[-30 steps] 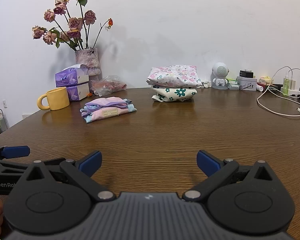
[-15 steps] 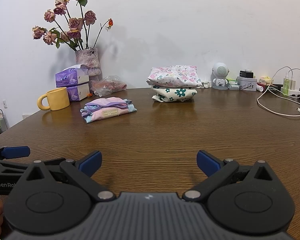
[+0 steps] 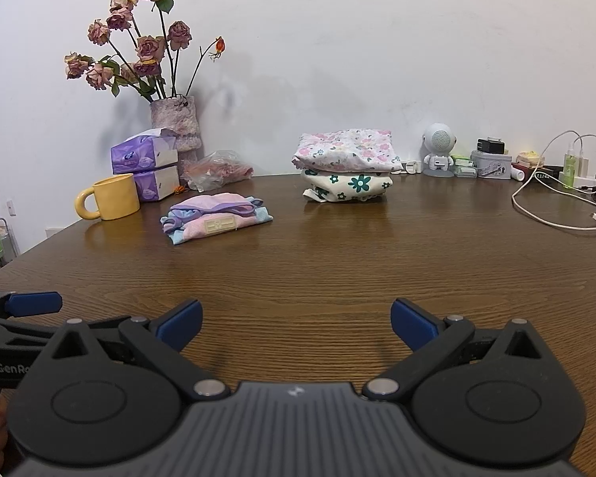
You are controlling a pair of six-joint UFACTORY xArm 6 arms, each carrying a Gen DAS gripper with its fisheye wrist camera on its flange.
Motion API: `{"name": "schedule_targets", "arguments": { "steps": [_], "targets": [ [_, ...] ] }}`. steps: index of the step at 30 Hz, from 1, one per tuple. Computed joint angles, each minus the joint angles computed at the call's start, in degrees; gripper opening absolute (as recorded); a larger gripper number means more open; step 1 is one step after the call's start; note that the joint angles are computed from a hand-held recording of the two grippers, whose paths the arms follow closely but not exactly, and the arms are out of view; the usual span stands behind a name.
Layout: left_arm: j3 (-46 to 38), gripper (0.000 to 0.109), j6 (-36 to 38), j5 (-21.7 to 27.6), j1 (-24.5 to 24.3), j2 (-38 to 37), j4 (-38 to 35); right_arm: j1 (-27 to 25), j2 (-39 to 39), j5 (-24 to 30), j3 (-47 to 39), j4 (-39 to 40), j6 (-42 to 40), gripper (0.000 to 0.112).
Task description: Fold clothes
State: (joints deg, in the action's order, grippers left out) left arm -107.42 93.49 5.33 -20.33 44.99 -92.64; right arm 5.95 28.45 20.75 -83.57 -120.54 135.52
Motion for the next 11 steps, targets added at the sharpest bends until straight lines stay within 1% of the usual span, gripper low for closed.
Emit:
{"name": "schedule_targets", "arguments": {
  "steps": [8,11],
  "targets": [
    [-0.3,0.102,0.6,0.2,0.1,0.1,-0.6,-0.2,0.1,-0.7,-0.3,-0.2,0.6,0.103],
    [-0.2,0.102,-1.0,0.5,0.1,0.2,0.8,-0.3,0.2,-0.9,-0.3,-0.2,0.7,0.103]
  ]
}}
